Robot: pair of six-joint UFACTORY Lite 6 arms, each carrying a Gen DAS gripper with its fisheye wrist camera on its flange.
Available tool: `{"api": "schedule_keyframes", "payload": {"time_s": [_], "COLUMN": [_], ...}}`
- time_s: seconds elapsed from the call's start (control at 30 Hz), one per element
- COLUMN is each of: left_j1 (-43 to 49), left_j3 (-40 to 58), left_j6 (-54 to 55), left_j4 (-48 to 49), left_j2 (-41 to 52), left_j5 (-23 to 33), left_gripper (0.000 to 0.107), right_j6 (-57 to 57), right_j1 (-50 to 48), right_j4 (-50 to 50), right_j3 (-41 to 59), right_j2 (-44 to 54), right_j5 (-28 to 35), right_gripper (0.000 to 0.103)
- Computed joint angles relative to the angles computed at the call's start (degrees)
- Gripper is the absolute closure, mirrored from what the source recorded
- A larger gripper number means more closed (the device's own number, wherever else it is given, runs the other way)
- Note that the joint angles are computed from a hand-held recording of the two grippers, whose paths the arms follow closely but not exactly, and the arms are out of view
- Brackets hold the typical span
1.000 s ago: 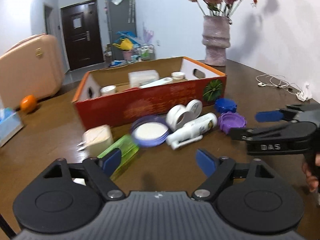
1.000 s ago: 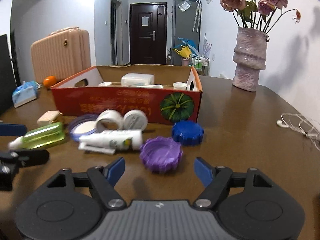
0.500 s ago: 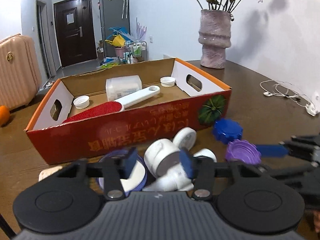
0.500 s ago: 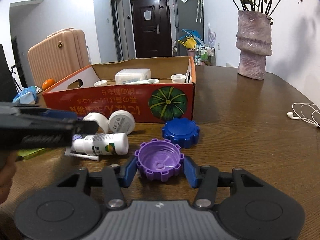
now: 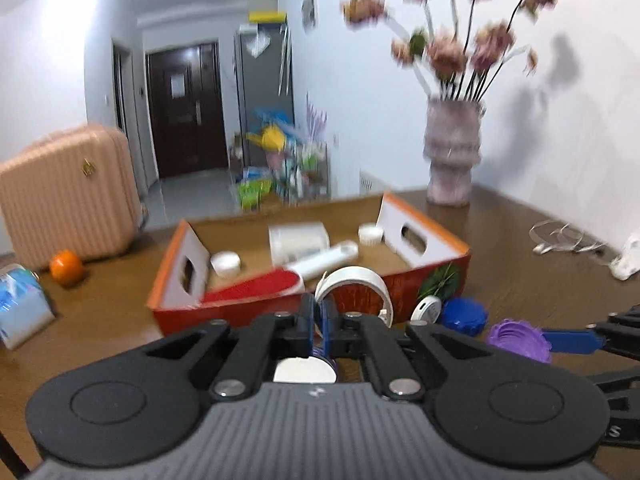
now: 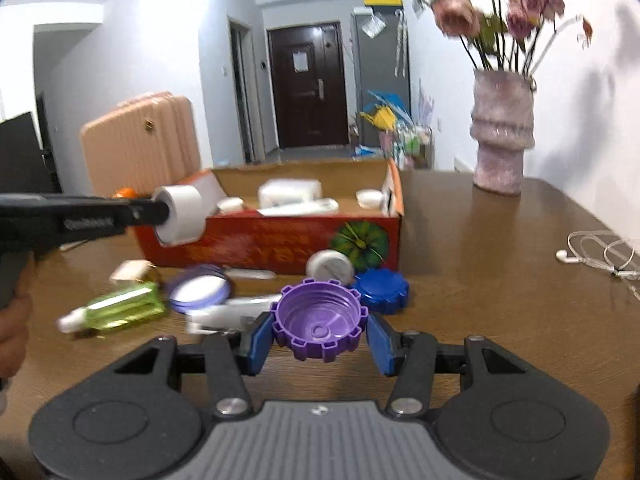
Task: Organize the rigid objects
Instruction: 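Grasp the purple bottle cap with the right gripper while the left gripper grasps the white tape roll, then carry the purple cap and tape roll into the box and open both grippers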
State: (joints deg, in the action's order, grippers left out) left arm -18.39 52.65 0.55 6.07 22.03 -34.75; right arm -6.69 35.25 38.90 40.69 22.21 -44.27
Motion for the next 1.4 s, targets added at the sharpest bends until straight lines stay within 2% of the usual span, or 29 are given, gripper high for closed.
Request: {"api": "schedule_keyframes", "payload": {"time_s": [0.2, 0.33, 0.57, 0.73, 0.87, 1.03, 1.13, 1.23, 1.33, 1.4], "left_j1": [8.1, 18.1, 34.4, 39.2, 37.9, 31.0, 25.6, 22.3, 19.4, 17.7], "left_j3": [-23.7, -35.5, -44.6, -46.7, -45.8, -38.7, -29.4, -16.1, -2.0, 10.0], "left_j6": [-8.5, -17.5, -33.5, -38.4, -36.4, -28.0, -24.2, -27.2, -28.7, -30.7], "left_j4": [11.1, 24.0, 46.7, 53.8, 50.8, 38.7, 31.4, 30.8, 30.7, 31.9], "left_j2": [-21.9, -35.8, -50.9, -55.0, -52.5, -40.4, -30.1, -19.0, -8.2, 0.5], "left_j5": [-3.7, -4.1, -7.2, -9.8, -9.8, -8.8, -7.1, -3.7, 0.2, 4.2], "left_gripper": [0.103, 0.103, 0.103, 0.103, 0.103, 0.103, 0.103, 0.103, 0.103, 0.103], "right_j6": [-5.0, -8.2, -13.5, -16.0, -16.7, -16.3, -16.9, -16.8, -18.6, -18.1], "right_j1": [12.4, 21.8, 34.7, 38.9, 38.5, 32.9, 25.4, 15.4, 5.8, -0.1], "right_j4": [12.3, 20.7, 33.2, 38.2, 38.4, 32.5, 24.9, 14.5, 6.2, 1.3], "right_j3": [-3.5, -3.4, -0.7, -0.5, -0.3, 1.3, 4.3, 10.2, 21.3, 32.3], "right_j2": [-5.6, -6.6, -5.5, -6.4, -6.7, -5.2, -4.0, -2.0, 3.2, 9.2], "right_j5": [-2.8, -5.7, -10.6, -12.8, -12.9, -10.4, -6.1, 0.4, 8.4, 15.6], "right_gripper": [0.053, 0.053, 0.053, 0.053, 0.053, 0.053, 0.053, 0.053, 0.053, 0.053]}}
